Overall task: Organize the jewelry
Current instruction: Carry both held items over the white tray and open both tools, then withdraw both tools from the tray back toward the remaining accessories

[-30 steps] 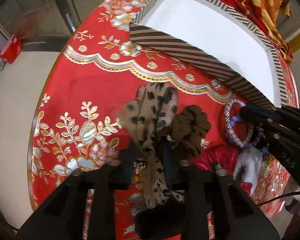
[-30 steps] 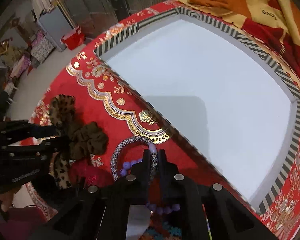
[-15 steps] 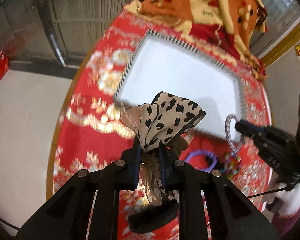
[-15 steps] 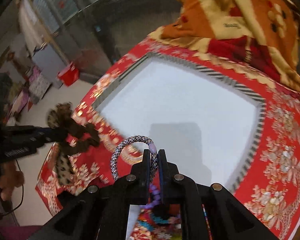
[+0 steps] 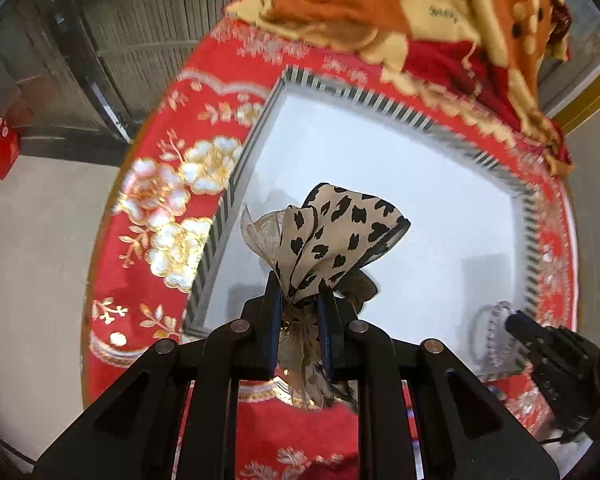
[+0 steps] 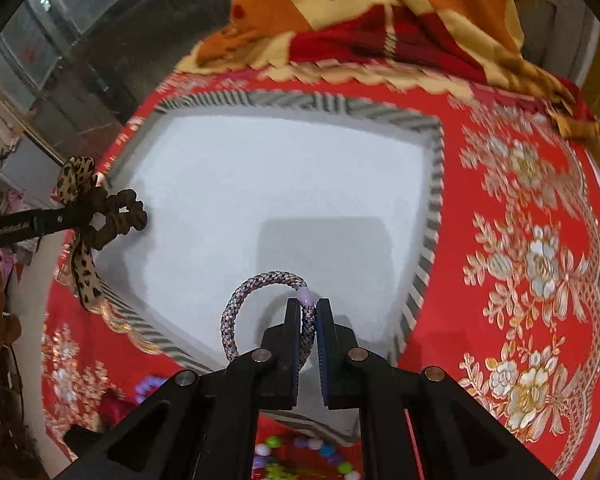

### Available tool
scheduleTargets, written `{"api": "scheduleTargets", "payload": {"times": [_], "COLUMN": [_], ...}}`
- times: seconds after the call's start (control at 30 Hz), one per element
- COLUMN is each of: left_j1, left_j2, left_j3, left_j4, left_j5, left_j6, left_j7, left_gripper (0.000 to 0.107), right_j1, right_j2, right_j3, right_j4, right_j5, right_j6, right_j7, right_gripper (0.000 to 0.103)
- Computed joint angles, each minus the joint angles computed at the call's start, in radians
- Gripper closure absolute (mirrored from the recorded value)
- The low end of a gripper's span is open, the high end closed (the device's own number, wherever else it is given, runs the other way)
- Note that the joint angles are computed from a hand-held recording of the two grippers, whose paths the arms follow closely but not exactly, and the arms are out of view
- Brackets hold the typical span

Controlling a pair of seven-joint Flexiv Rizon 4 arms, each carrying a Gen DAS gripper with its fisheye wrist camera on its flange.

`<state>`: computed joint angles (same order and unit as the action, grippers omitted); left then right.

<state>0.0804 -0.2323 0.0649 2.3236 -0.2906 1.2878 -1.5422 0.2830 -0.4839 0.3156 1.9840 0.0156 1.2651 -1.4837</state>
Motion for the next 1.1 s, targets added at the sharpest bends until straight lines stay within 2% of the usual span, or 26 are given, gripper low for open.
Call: {"api": "scheduleTargets", "payload": {"times": [0.1, 0.3, 0.43, 0.53, 0.6, 0.67, 0.7, 0.8, 0.87, 0.97, 1.1], "left_j1": [0.018, 0.027, 0.007, -0.001, -0.008, -0.019, -0.022, -0.036, -0.057, -0.075, -0.086], "left_j2": [-0.023, -0.001, 0.009, 0.019, 0.031, 0.052, 0.059, 0.079, 0.101, 0.128, 0.167], "left_j3": [-0.016, -0.045, -0.035, -0.031, -0.023, -0.009, -0.006, 0.010, 0.040, 0.062, 0.072], "left_j4": [-0.001, 0.052, 0.065, 0.070, 0.077, 0.090, 0.093, 0.096, 0.098, 0.095, 0.088], "left_j5": [-0.020, -0.089, -0.097, -0.109, -0.099, -0.072, -0.063, -0.010, 0.081, 0.201, 0.356], "left_j6": [-0.042, -0.083, -0.075, -0.053, -0.029, 0.007, 0.018, 0.039, 0.049, 0.053, 0.039], "left_j7": [0.043, 0.146, 0.147, 0.131, 0.118, 0.090, 0.080, 0.034, -0.040, -0.138, -0.264], "left_gripper": [0.092, 0.092, 0.092, 0.085, 0.076, 0.064, 0.062, 0.058, 0.058, 0.058, 0.058], "right_j1": [-0.008, -0.019, -0.034, -0.031, -0.042, -0.035, -0.026, -0.024, -0.034, 0.005, -0.041], "right_j2": [-0.007, -0.002, -0.016, -0.028, -0.027, -0.017, -0.011, 0.017, 0.031, 0.070, 0.111], "right_j3": [-0.002, 0.000, 0.011, 0.010, 0.028, 0.028, 0.020, 0.026, 0.042, 0.013, 0.077], "right_j4": [0.003, 0.013, -0.003, -0.022, -0.021, -0.008, 0.003, 0.043, 0.059, 0.102, 0.144], "right_j5": [0.002, 0.010, 0.036, 0.048, 0.066, 0.067, 0.061, 0.066, 0.071, 0.045, 0.069], "right_j6": [-0.013, -0.032, -0.032, -0.028, -0.009, 0.025, 0.047, 0.131, 0.157, 0.161, 0.169], "right_j7": [-0.008, -0.025, -0.040, -0.028, -0.042, -0.046, -0.039, -0.026, -0.016, 0.047, 0.021], "right_gripper": [0.096, 0.096, 0.096, 0.095, 0.088, 0.059, 0.056, 0.055, 0.055, 0.055, 0.055]}}
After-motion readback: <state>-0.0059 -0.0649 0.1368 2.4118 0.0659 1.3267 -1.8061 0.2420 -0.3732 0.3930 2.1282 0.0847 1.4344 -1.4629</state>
